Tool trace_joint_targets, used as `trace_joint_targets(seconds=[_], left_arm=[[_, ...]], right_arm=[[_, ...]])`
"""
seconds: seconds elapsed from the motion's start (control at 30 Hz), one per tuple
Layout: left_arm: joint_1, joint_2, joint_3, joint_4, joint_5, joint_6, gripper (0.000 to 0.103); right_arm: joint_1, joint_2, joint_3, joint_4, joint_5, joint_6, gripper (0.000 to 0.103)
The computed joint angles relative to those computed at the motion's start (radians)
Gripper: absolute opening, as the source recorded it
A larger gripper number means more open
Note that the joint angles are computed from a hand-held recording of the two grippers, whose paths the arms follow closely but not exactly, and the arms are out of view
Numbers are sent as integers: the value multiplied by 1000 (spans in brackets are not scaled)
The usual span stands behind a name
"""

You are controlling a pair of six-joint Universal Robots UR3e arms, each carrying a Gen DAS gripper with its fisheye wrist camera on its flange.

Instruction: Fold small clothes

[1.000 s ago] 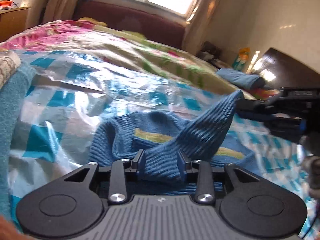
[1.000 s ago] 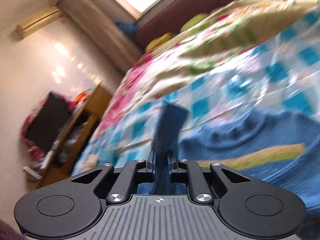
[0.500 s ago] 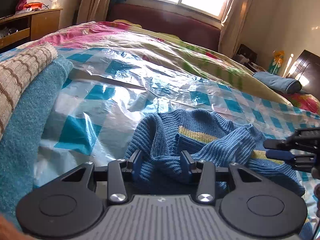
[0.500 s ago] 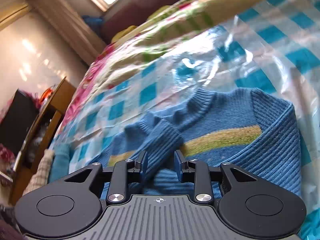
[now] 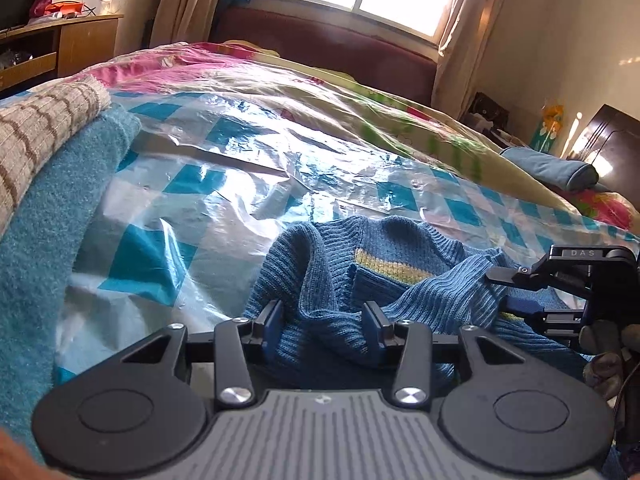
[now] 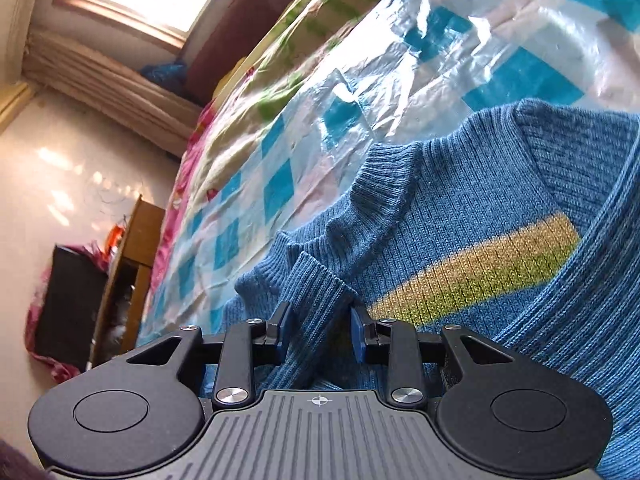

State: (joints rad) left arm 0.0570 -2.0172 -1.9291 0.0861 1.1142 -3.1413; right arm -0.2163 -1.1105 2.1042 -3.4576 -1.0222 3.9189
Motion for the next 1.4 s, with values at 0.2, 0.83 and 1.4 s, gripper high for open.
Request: trace_joint_targets(seconds=[0.2, 0.83, 1.4], left_arm=[[23, 8, -30, 57, -35, -27, 50], [23, 4, -54, 131, -53, -37, 68], [47, 16, -87, 211, -76, -87, 68]], right_arm=[[-46, -138, 77, -40, 51, 42, 6], [-55, -79, 94, 39, 66, -17, 33], [-107, -190, 169, -142, 135, 90, 10]])
